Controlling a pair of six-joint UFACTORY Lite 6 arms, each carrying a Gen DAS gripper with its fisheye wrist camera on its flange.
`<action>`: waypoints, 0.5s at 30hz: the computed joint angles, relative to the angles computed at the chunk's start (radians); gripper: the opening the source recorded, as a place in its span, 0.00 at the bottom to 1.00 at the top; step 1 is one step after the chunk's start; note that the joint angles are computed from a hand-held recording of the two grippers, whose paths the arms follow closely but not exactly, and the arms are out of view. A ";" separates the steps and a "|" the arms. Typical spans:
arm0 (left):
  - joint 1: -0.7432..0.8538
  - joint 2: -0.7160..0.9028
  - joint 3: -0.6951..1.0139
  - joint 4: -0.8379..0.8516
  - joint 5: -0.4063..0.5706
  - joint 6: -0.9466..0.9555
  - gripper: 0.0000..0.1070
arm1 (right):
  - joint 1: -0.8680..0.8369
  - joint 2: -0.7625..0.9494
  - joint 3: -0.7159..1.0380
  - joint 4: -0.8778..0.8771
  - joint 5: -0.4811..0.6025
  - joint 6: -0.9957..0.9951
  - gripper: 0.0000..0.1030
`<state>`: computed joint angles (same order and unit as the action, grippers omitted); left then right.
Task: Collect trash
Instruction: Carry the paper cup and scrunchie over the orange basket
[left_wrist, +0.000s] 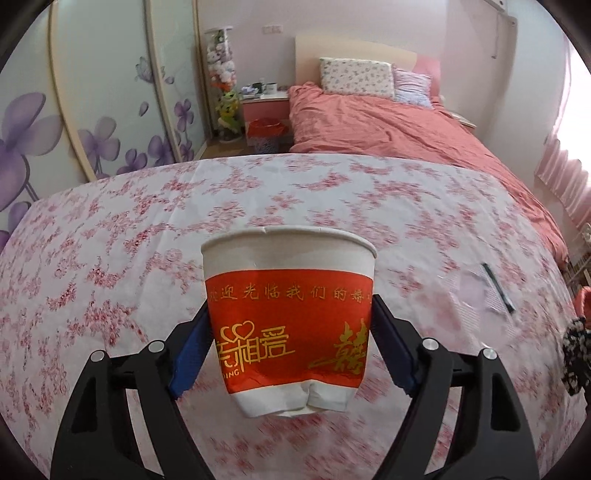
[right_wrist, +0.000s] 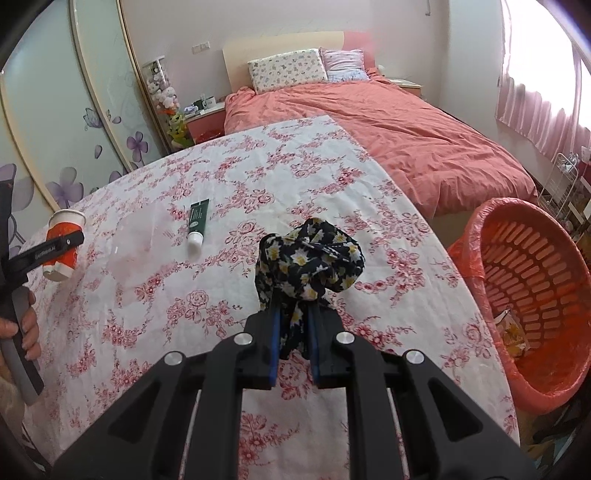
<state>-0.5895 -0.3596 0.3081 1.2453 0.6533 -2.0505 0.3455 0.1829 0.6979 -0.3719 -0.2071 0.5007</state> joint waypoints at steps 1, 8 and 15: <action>-0.023 0.001 0.003 -0.006 0.008 -0.006 0.74 | -0.008 -0.017 -0.014 -0.020 -0.001 0.017 0.13; -0.265 0.069 0.078 -0.074 0.100 -0.074 0.74 | -0.073 -0.126 -0.092 -0.160 -0.006 0.136 0.13; -0.464 0.153 0.188 -0.125 0.183 -0.110 0.74 | -0.176 -0.226 -0.158 -0.365 -0.020 0.301 0.13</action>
